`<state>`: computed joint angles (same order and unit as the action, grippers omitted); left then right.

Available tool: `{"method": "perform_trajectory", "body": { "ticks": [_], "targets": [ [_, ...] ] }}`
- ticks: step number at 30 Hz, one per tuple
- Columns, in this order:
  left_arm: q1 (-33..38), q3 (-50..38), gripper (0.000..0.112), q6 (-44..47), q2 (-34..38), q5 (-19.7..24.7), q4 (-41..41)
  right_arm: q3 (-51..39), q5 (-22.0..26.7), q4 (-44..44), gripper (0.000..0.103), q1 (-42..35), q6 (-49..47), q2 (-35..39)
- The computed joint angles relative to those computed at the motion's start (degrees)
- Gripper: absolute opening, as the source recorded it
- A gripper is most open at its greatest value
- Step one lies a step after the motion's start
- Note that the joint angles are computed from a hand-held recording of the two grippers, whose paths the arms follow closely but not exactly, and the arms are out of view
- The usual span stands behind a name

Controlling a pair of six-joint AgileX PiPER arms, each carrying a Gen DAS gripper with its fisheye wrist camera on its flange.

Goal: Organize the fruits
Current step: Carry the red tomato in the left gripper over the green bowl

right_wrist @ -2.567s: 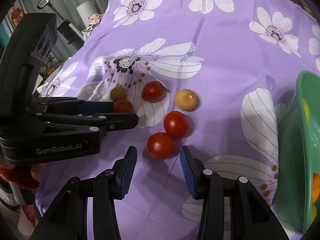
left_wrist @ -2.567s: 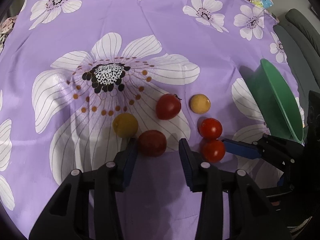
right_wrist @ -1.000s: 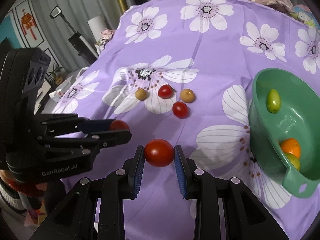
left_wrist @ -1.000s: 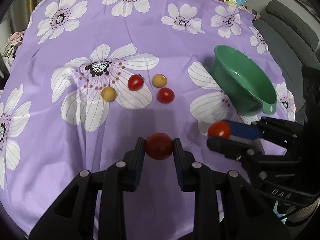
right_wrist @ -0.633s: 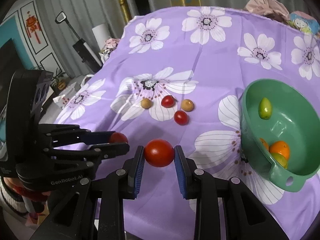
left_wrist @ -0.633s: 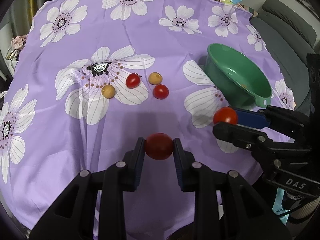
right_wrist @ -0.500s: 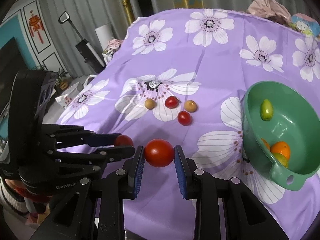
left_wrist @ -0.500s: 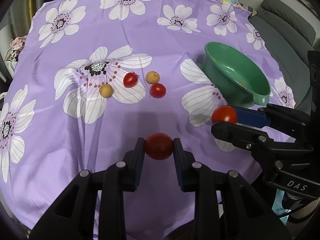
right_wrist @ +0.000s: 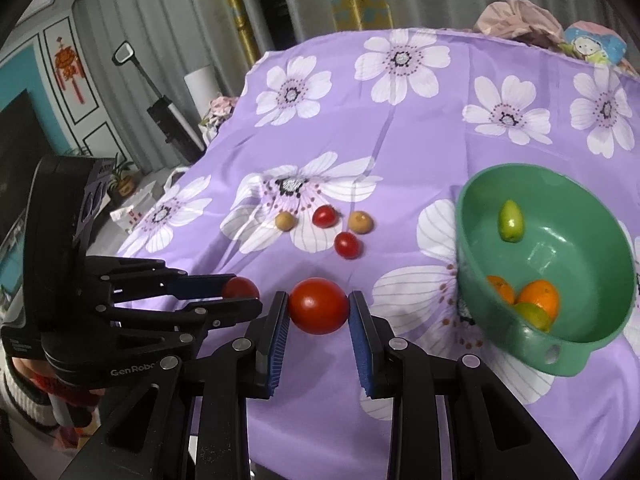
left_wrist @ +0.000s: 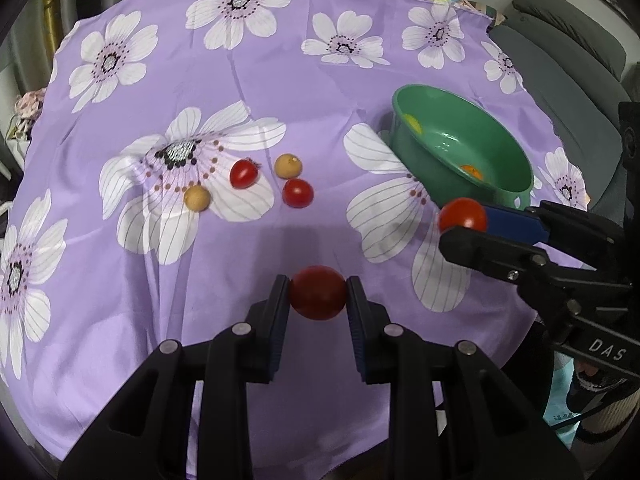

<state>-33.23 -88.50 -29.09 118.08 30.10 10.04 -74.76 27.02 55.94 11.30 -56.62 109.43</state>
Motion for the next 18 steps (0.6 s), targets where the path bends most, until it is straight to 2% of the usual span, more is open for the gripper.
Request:
{"method": "perform_trajectory", "body": {
  "ticks": [18],
  "targets": [
    [-1.84, -14.75, 0.028, 5.18, 7.19, 5.93, -1.27, 1.97, -0.82, 6.85, 0.032, -6.40, -4.66, -1.23]
  ]
}}
